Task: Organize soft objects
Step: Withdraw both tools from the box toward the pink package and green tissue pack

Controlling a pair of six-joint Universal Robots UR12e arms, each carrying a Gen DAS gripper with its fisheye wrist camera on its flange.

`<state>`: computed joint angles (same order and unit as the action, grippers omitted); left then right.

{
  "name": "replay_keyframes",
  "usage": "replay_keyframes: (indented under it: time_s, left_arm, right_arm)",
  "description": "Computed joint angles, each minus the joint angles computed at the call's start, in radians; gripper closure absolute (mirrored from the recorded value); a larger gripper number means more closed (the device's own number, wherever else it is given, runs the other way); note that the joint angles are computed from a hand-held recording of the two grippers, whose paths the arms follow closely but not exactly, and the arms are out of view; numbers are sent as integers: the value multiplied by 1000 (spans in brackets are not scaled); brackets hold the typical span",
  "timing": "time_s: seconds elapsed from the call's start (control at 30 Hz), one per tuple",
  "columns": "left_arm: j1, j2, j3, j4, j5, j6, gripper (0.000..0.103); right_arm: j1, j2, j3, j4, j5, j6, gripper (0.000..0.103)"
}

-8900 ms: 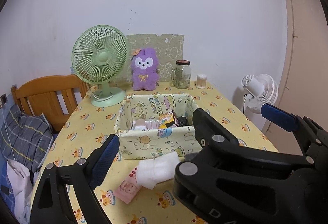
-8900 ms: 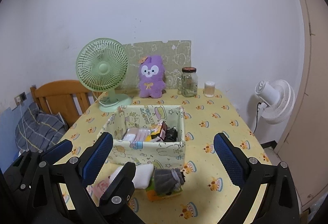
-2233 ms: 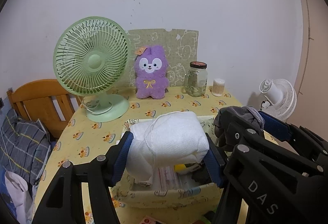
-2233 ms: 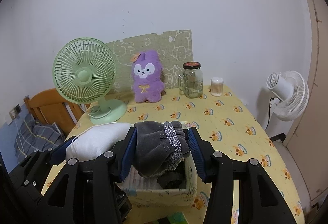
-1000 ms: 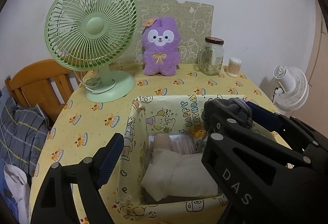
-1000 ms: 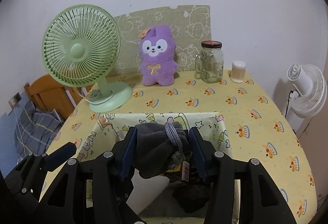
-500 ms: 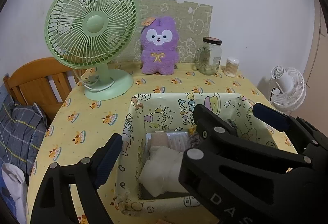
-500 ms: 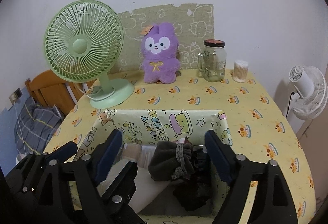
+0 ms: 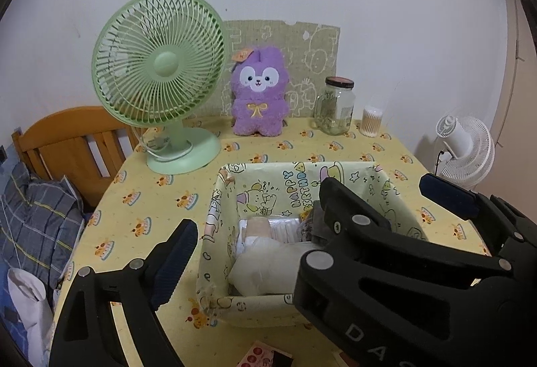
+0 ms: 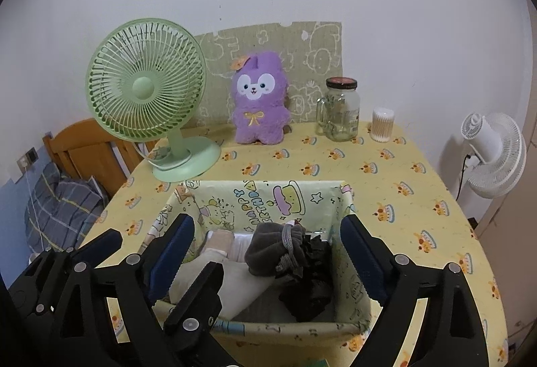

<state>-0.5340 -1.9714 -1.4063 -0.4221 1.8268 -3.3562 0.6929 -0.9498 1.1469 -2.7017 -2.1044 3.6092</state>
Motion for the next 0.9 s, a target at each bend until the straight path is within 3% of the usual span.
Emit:
replay_keyframes:
  time_s: [0.67, 0.9]
  left_arm:
    - [-35, 60, -62, 76, 36, 16, 8]
    - [-52, 76, -81, 97, 51, 21, 8]
  right_arm:
    - [43, -65, 76, -52, -82, -5, 12]
    - [58, -90, 113, -83, -112, -4, 6]
